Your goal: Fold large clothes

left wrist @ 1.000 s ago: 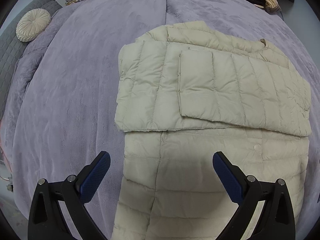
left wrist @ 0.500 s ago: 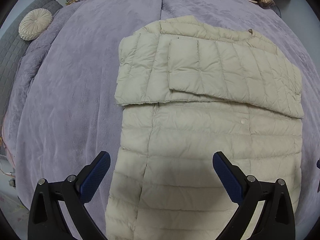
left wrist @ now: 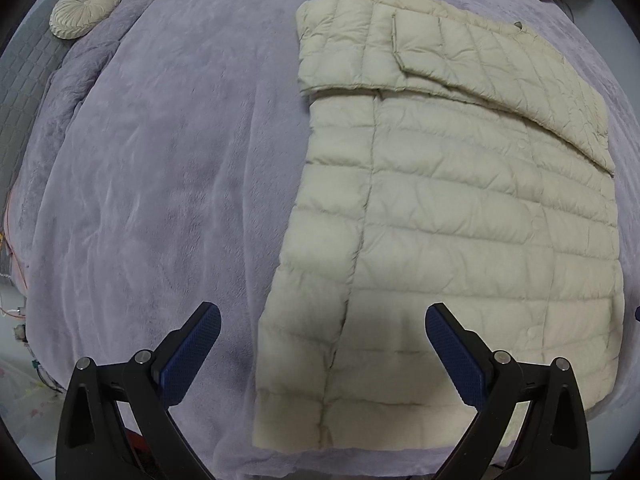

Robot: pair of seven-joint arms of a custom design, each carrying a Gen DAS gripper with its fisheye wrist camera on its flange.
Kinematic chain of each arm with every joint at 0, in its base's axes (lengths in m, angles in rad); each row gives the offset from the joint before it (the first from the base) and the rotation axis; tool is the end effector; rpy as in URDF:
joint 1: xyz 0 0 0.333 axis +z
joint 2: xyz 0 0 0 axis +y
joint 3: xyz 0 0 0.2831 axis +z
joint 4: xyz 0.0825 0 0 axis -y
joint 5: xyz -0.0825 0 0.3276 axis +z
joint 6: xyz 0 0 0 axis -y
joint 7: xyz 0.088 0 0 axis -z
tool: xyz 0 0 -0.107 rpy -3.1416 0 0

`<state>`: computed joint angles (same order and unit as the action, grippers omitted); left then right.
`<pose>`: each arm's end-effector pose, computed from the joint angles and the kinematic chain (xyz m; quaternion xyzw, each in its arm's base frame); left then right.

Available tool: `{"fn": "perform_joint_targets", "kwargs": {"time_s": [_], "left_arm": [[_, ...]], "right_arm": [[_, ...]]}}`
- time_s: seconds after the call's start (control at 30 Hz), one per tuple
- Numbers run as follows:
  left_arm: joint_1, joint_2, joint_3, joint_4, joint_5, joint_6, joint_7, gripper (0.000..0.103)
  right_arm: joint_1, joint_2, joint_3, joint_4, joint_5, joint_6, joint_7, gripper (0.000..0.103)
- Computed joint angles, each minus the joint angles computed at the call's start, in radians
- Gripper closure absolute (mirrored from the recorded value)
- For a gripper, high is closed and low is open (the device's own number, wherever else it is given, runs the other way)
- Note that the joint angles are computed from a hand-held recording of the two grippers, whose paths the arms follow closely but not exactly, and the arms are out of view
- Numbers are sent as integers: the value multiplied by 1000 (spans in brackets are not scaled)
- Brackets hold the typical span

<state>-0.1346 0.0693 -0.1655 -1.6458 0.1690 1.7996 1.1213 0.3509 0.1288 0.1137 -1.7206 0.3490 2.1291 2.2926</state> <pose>0.5157 -0.1420 0.5466 -0.7450 0.6612 -0.0082 0.0879 0.5047 0.2663 0.5171 -0.5377 0.8152 0.1364 0.1664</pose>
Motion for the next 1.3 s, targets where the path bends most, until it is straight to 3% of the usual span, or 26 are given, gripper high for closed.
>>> {"fn": "perform_joint_targets", "kwargs": {"time_s": [0.1, 0.3, 0.57, 0.83, 1.0, 1.1, 1.3], "left_arm": [[16, -50, 9, -91, -24, 28, 39, 0], [38, -152, 17, -251, -69, 87, 104, 0], [61, -246, 44, -403, -206, 148, 197, 0], [77, -316, 77, -534, -418, 212, 276, 0], [68, -324, 72, -564, -490, 247, 319, 0], [65, -329, 67, -568, -486, 255, 328, 0], [74, -339, 89, -553, -539, 289, 365, 0]], "right_arm": [[19, -70, 3, -100, -48, 28, 101, 0], [43, -214, 22, -321, -9, 123, 209, 0], [79, -318, 29, -496, 67, 253, 243, 0], [153, -317, 23, -606, 331, 516, 149, 0], [243, -268, 14, -600, 683, 720, -70, 0], [256, -227, 33, -555, 810, 760, -174, 0], [256, -215, 79, -532, 817, 800, -198, 0]]}}
